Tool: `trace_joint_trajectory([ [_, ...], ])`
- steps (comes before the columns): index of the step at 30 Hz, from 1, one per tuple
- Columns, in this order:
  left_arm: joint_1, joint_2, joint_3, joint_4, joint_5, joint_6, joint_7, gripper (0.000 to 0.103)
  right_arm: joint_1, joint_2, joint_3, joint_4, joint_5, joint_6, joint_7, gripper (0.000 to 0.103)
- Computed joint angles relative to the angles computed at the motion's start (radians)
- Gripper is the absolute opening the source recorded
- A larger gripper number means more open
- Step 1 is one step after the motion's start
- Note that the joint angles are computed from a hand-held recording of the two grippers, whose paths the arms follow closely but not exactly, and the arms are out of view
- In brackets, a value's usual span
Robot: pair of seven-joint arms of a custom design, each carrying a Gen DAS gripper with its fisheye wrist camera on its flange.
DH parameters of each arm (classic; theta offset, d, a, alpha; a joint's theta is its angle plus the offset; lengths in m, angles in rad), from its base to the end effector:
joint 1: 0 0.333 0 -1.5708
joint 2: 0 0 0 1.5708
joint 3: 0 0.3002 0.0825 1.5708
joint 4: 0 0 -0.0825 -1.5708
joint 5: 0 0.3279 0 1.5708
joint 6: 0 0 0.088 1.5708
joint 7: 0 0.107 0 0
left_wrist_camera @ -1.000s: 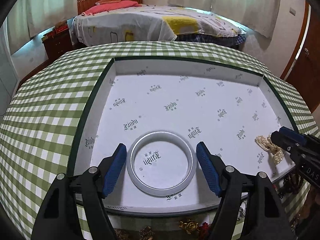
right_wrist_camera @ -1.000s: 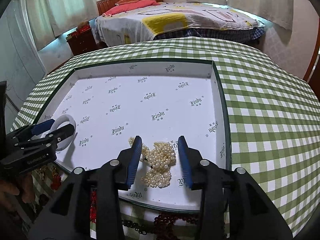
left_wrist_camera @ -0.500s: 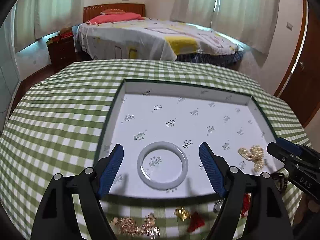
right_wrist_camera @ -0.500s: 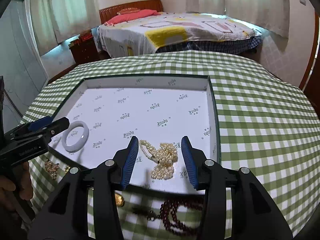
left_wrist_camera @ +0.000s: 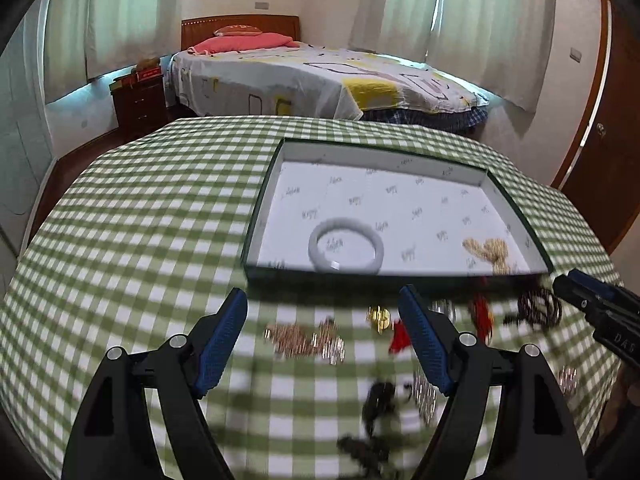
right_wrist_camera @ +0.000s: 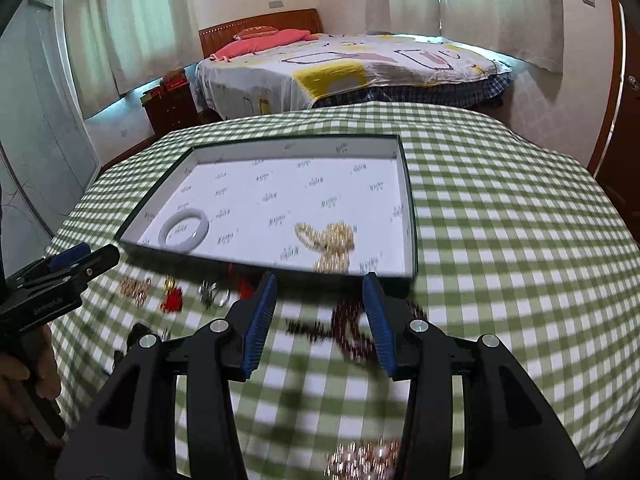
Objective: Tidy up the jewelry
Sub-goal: 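Withdraw both open tools from the box back over the table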
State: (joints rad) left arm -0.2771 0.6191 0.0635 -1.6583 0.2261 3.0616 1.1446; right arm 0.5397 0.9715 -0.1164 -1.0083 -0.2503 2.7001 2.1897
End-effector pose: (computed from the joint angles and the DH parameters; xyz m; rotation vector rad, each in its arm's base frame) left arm 0.6594 -0.1706 0.3643 -1.7676 1.8259 -0.8497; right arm 0.6752 0.3584 0.3577 -1.8049 1.6690 -0.5627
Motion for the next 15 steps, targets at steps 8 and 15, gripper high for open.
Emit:
trace_joint_trajectory([
  [8, -0.045, -0.082, 0.037, -0.173, 0.034, 0.043, -0.016, 0.071, 0.028, -0.122, -0.021, -0.245, -0.031, 0.096, 0.064, 0.044],
  [15, -0.04, -0.11, 0.014, -0.243, 0.028, 0.054, 0.001, 0.068, 0.042, -0.168, -0.03, -0.342, -0.048, 0.143, 0.094, 0.044],
])
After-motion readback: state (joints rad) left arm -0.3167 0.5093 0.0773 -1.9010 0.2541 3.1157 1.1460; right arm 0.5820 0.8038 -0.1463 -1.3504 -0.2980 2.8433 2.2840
